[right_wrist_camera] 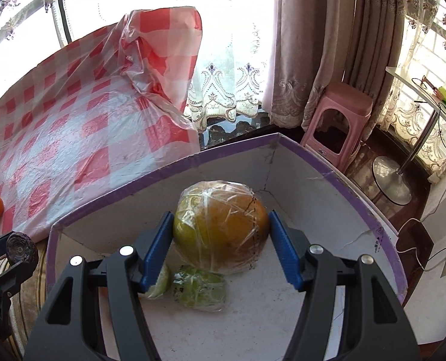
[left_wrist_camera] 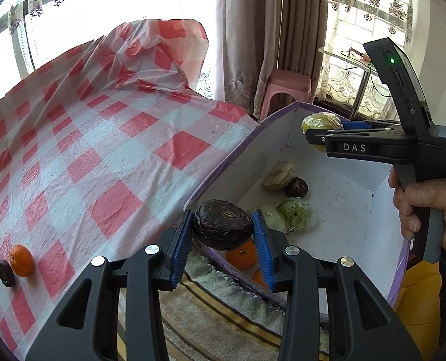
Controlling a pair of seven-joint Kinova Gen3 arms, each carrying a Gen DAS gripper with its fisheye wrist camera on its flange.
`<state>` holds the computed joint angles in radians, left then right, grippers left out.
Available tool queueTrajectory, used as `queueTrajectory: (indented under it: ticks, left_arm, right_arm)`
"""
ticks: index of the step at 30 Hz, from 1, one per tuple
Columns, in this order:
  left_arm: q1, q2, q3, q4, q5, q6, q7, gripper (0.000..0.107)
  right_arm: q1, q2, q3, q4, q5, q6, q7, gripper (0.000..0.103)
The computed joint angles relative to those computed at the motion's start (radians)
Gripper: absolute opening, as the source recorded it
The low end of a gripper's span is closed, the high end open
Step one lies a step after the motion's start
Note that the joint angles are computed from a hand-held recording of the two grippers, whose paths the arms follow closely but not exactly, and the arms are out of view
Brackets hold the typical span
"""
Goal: Organize fruits
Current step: 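Carry the dark brown fruit and the wrapped yellow fruit over the white box, then open the left tool dropping the dark brown fruit while the right tool releases the wrapped fruit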
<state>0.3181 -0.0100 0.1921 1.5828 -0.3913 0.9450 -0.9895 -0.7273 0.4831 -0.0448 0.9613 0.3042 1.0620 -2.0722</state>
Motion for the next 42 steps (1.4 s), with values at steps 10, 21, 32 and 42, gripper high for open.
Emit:
queueTrajectory:
  ticks: [10, 21, 32, 42]
  left_arm:
    - [0.106, 0.199, -0.026, -0.180, -0.102, 0.196, -0.107, 0.038]
    - [0.247, 0.350, -0.098, -0.255, -0.260, 0.332, -0.216, 0.038]
    - [0.271, 0.394, -0.131, -0.257, -0.275, 0.345, -0.238, 0.041]
    - [0.287, 0.388, -0.137, -0.239, -0.300, 0.332, -0.214, 0.046]
  right_arm:
    - [0.021, 0.109, 0.025, -0.153, -0.015, 0.106, 0.038, 0.065]
    - [0.017, 0.242, 0.064, -0.319, -0.030, 0.229, 0.076, 0.065]
    - [0.016, 0.284, 0.085, -0.364, -0.034, 0.270, 0.067, 0.065]
    - [0.010, 0.263, 0.088, -0.331, -0.016, 0.244, 0.053, 0.076]
